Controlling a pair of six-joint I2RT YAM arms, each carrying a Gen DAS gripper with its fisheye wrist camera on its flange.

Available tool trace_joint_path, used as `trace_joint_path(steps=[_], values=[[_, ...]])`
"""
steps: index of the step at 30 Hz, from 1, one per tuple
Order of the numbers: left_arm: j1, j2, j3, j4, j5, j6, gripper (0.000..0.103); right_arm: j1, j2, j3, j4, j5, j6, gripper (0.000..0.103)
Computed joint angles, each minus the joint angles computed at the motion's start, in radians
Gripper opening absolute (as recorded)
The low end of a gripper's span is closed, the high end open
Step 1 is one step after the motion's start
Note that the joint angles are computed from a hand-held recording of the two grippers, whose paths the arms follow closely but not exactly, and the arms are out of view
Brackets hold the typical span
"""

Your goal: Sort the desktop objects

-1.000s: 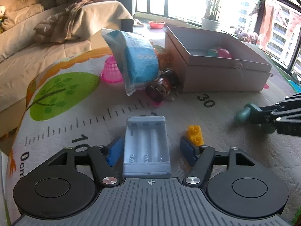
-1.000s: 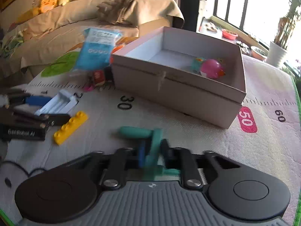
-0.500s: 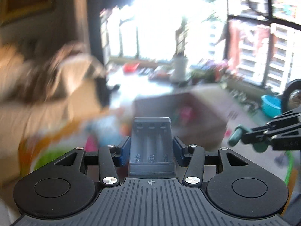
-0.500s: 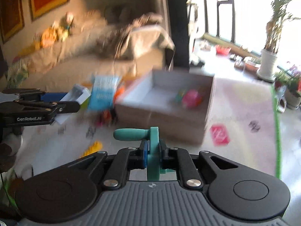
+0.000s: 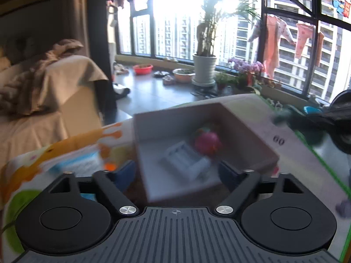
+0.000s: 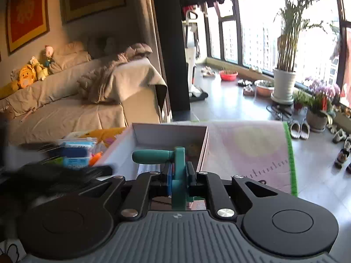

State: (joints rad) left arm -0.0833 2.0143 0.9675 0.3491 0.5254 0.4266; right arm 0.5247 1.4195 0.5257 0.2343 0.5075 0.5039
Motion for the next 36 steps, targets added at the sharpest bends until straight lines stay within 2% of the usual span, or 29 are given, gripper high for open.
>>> trace_joint_path(steps=[7,9,12,13,16,18,20,22,24,27,29,32,34,35,36], values=[[0.118,-0.070,-0.145,-0.089,0.054,0.147,0.095,-0.105,0.321,0.175,0.141,-0.134,-0.034,0.012],[0.135,-0.062,-0.164,-0.105,0.048,0.183,0.096,-0.101,0.368,0.220,0.129,-0.107,-0.019,0.021],[0.160,-0.035,-0.158,-0.151,0.047,0.216,0.096,-0.082,0.355,0.189,0.165,-0.096,-0.010,0.032],[0.163,-0.026,-0.152,-0.173,0.051,0.229,0.096,-0.067,0.337,0.166,0.176,-0.082,-0.009,0.033],[0.165,-0.026,-0.172,-0.210,0.083,0.271,0.096,0.004,0.277,0.093,0.175,-0.007,-0.019,0.044],[0.163,-0.025,-0.188,-0.222,0.109,0.279,0.096,0.064,0.242,0.042,0.170,0.045,-0.012,0.056],[0.160,-0.015,-0.175,-0.266,0.147,0.285,0.096,0.107,0.218,0.014,0.151,0.067,0.002,0.058],[0.170,-0.006,-0.149,-0.332,0.189,0.317,0.096,0.140,0.222,0.009,0.126,0.031,0.042,0.058],[0.189,-0.023,-0.166,-0.287,0.179,0.308,0.096,0.172,0.243,0.009,0.137,-0.021,0.064,0.058],[0.225,-0.039,-0.175,-0.174,0.095,0.211,0.096,0.209,0.309,0.036,0.171,-0.058,0.081,0.056],[0.248,-0.038,-0.161,-0.118,0.033,0.145,0.096,0.202,0.370,0.068,0.198,-0.126,0.111,0.056],[0.268,-0.037,-0.133,-0.086,-0.009,0.072,0.096,0.199,0.459,0.129,0.229,-0.239,0.155,0.056],[0.263,-0.041,-0.131,-0.062,-0.016,0.043,0.096,0.232,0.525,0.196,0.235,-0.263,0.143,0.056],[0.253,-0.044,-0.134,-0.048,-0.020,0.035,0.096,0.253,0.553,0.235,0.215,-0.245,0.125,0.051],[0.237,-0.048,-0.139,-0.032,-0.024,0.030,0.095,0.281,0.584,0.284,0.174,-0.205,0.100,0.043]])
